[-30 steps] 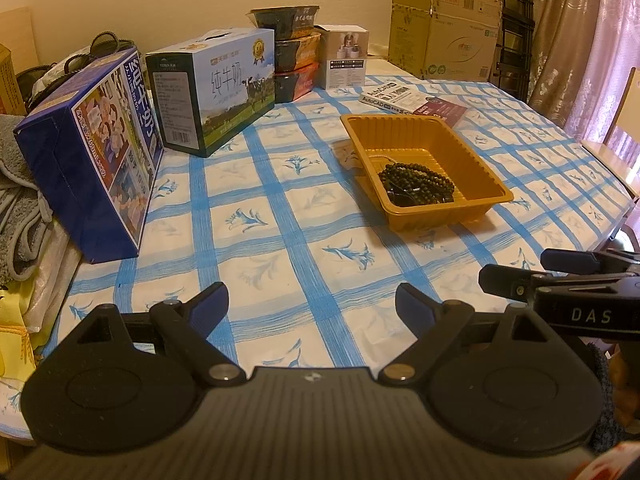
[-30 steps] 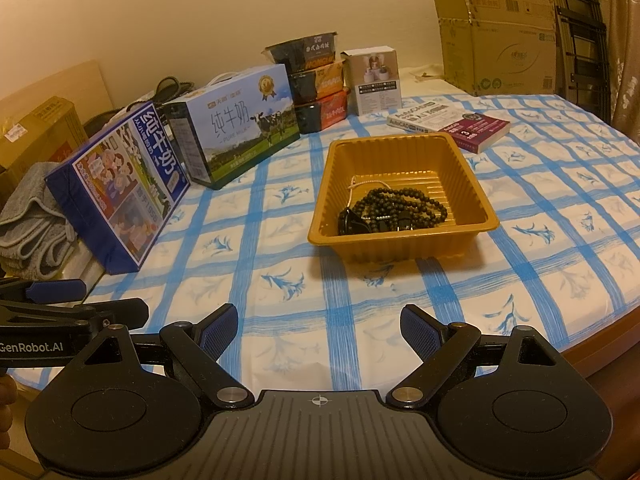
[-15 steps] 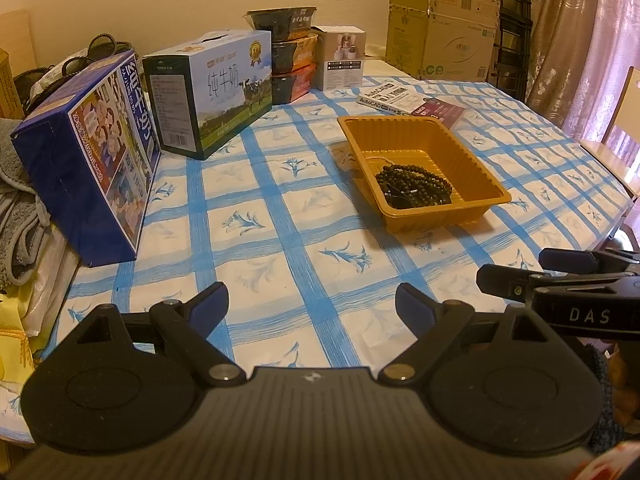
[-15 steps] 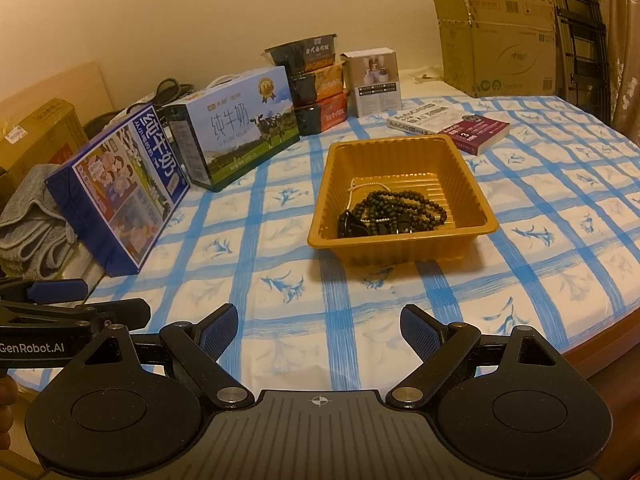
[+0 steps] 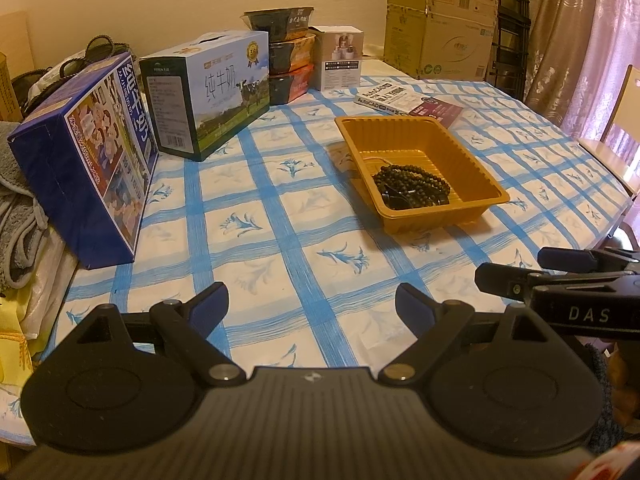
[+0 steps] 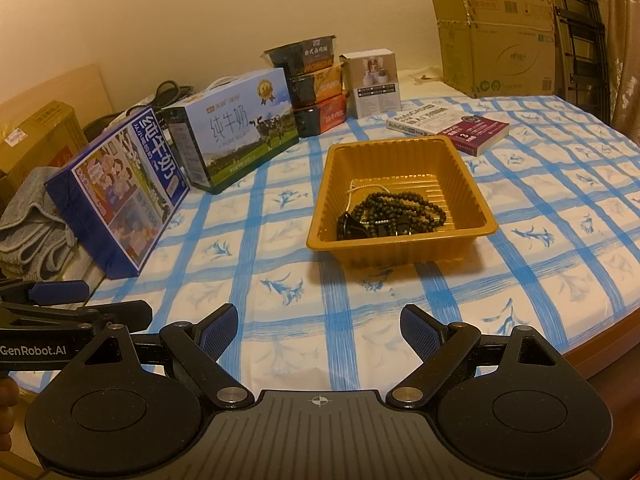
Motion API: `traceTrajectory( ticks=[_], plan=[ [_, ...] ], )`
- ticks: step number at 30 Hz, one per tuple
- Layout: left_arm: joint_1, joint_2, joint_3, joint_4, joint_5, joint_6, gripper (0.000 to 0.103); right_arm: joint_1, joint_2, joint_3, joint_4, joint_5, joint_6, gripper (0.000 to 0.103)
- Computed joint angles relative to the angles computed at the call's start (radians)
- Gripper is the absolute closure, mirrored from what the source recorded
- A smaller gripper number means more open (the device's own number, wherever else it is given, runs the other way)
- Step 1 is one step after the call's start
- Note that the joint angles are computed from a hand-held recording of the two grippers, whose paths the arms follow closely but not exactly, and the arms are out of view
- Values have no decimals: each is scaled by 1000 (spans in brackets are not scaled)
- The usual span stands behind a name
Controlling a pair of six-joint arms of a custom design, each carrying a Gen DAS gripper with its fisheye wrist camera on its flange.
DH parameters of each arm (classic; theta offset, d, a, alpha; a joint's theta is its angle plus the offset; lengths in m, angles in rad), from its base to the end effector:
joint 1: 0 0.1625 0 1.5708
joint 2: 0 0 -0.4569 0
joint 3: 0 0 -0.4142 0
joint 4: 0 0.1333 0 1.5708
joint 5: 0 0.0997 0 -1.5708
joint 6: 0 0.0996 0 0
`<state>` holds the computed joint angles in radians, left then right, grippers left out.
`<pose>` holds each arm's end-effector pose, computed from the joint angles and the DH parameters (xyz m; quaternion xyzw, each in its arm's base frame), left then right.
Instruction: Organize jewelry
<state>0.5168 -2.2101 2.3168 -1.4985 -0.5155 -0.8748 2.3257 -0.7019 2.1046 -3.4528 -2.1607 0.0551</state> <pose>-0.0901 -0.3042 0.4190 0.1218 0.8531 -0.3681 0.3493 0.4301 -0.3434 0.0217 0.2538 -0.8968 0.3200 0.1701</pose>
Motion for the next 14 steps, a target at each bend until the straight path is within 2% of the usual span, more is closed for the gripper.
traceTrajectory(
  ticks=[14],
  plan=[
    [-1,0,0,5,-1,-6,14,-2,-5,-2,7,0,2,15]
  ],
)
